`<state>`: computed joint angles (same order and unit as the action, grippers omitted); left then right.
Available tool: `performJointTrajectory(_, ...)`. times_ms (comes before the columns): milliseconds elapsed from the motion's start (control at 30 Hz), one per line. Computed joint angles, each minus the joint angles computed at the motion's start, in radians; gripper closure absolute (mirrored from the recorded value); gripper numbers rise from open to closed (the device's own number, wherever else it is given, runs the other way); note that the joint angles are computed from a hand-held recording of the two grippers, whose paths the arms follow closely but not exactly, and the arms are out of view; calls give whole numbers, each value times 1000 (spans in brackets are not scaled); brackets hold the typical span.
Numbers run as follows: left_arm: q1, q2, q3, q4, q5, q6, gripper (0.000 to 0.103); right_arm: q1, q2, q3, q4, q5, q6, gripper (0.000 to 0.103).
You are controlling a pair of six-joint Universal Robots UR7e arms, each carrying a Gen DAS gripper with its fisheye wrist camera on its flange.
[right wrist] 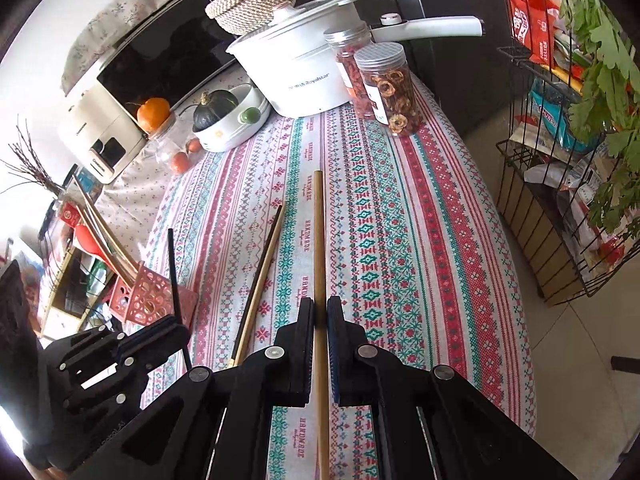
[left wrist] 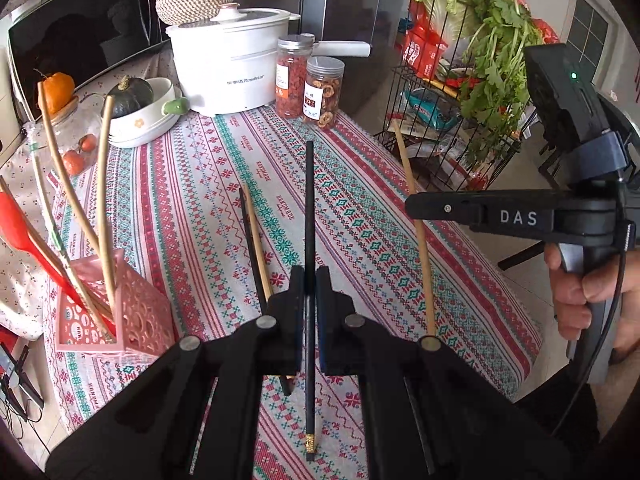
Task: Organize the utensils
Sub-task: 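Carry both chopsticks over the pink basket and open both tools to drop them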
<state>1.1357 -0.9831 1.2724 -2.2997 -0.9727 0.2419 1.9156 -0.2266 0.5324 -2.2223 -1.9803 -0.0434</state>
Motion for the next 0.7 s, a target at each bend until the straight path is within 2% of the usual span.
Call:
performJointTrajectory(200,4,-118,129,-132,-59,40,97,29,-44,122,-137,-3,-42,96)
performJointTrajectory(333,24,-177,200,-231,-103,30,97,51,-40,146,-203,-19,-88,96)
performJointTrajectory(700,33,-256,230,-305,-155,59,97,105,19,78,-267,13,-203,97)
